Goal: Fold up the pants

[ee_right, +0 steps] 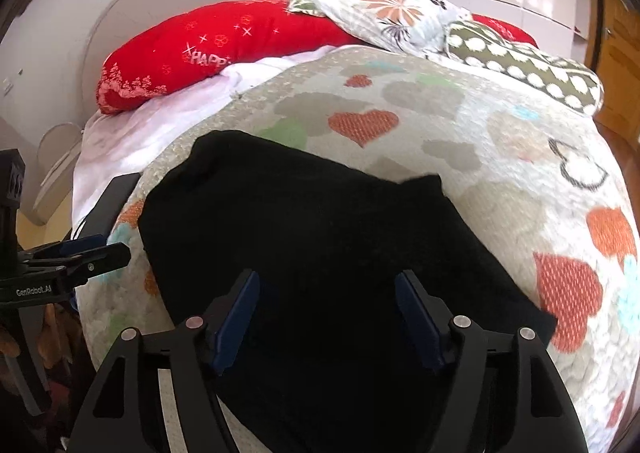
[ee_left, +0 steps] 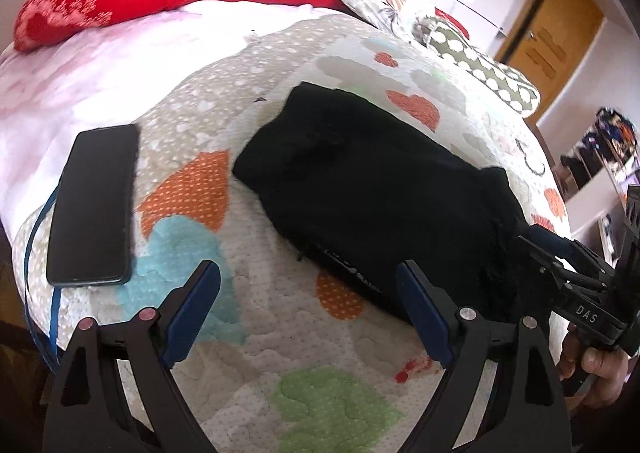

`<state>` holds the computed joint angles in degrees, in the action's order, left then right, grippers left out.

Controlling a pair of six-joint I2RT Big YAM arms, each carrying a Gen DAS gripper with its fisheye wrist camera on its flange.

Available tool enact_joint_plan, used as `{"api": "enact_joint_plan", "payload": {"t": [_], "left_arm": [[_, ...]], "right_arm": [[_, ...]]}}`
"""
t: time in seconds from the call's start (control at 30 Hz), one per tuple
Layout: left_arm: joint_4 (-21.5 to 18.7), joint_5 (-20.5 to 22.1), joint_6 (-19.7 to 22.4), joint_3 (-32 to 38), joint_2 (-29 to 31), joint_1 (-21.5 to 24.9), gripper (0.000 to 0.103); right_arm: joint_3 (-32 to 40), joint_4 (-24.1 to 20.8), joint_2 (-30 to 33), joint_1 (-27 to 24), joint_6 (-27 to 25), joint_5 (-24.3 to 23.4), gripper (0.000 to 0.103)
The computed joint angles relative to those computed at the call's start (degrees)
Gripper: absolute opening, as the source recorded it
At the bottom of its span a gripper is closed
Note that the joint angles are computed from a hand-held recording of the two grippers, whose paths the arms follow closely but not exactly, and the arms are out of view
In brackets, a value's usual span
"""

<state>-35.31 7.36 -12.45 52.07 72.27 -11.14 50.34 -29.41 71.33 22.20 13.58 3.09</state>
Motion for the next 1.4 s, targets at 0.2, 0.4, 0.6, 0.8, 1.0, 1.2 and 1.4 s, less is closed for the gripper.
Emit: {"api": "enact_joint_plan", "payload": {"t": [0.2, 0.4, 0.6, 0.8, 1.0, 1.2, 1.4], "left_arm": [[0.50, 3.52, -1.81, 0.17, 1.61, 1.51, 0.090], [1.71, 5.21, -2.29, 1.20, 3.55, 2.65, 0.090], [2.37, 7.29, -3.20, 2.65, 6.99, 4.09, 0.090], [3.85, 8.74, -4.20, 3.25, 9.22, 4.52, 0.092], [5.31, 9.53, -4.23, 4.50, 11.20, 4.21, 0.103], [9.64, 10.25, -4.47, 3.57, 11.51, 4.44, 0.091], [9.70, 10.62, -1.07, 2.12, 4.82, 3.59, 0.016]], "right_arm": [[2.27, 1.74, 1.04, 0.28, -0.99, -1.98, 0.077], [7.49, 2.93, 5.83, 0.82, -1.82, -4.04, 0.082], [17.60, -0.20, 15.56, 0.93, -4.43, -7.37, 0.082], [29.61, -4.63, 26.60, 2.32, -8.02, -8.48, 0.082], [37.95, -8.26, 34.90, 3.16, -11.18, -10.61, 0.083], [38.23, -5.75, 37.94, 2.14, -5.51, -16.54, 0.050], [31.55, -0.79, 28.86, 0.56, -5.91, -20.38, 0.030]]}}
